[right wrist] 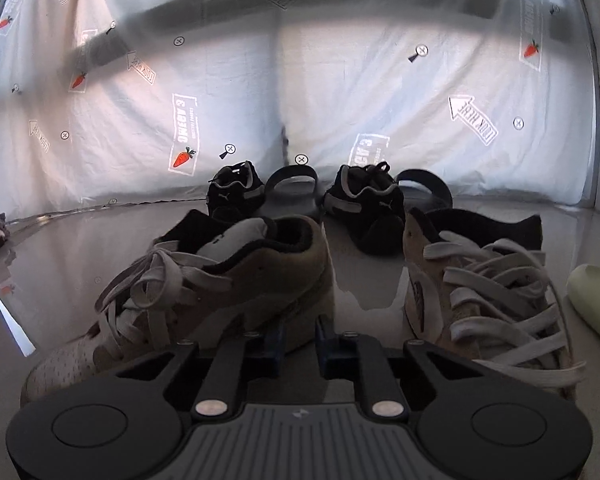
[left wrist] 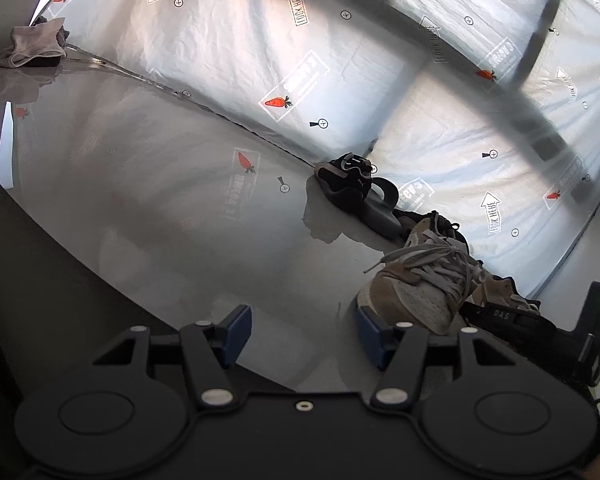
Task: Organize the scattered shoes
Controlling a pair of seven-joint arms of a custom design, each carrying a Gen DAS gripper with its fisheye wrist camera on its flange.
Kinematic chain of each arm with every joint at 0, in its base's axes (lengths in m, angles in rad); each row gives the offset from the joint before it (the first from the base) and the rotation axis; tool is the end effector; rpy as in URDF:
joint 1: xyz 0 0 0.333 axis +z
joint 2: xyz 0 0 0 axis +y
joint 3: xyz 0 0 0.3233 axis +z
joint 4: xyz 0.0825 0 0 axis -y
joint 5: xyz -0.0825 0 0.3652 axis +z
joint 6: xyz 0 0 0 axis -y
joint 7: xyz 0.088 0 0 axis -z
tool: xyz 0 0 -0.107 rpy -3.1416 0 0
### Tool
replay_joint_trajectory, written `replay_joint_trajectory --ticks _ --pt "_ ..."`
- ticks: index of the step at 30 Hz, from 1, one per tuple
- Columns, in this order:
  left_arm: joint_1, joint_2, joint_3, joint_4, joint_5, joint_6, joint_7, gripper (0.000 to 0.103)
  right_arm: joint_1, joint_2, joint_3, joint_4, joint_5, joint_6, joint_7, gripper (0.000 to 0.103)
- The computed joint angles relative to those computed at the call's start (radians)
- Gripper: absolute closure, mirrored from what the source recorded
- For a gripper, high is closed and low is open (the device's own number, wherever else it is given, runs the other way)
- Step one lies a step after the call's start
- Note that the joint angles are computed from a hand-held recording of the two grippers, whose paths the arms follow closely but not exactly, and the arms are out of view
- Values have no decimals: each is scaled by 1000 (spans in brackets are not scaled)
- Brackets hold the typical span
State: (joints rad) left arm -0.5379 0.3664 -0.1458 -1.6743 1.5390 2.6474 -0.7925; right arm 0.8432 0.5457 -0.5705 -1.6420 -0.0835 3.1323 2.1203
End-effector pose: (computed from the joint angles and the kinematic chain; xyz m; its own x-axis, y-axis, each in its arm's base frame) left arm 0.5162 -0.4385 0.4563 0.1347 -0.8348 0.5339 -0.4330 -0.5342 -0.7260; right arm 0.6553 0.2851 0.4754 0.1002 -0.9881 -0.1163 -0.5149 0.0485 -0.8559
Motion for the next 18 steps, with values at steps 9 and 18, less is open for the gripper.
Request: replay_joint_trajectory --ticks 9,18 --pt "-4 -8 1 -5 9 4 -12 44 190 -32 -99 -150 3 252 -73 6" --pt "10 -22 -8 -33 8 -4 -42 44 78 79 22 136 29 -111 -156 2"
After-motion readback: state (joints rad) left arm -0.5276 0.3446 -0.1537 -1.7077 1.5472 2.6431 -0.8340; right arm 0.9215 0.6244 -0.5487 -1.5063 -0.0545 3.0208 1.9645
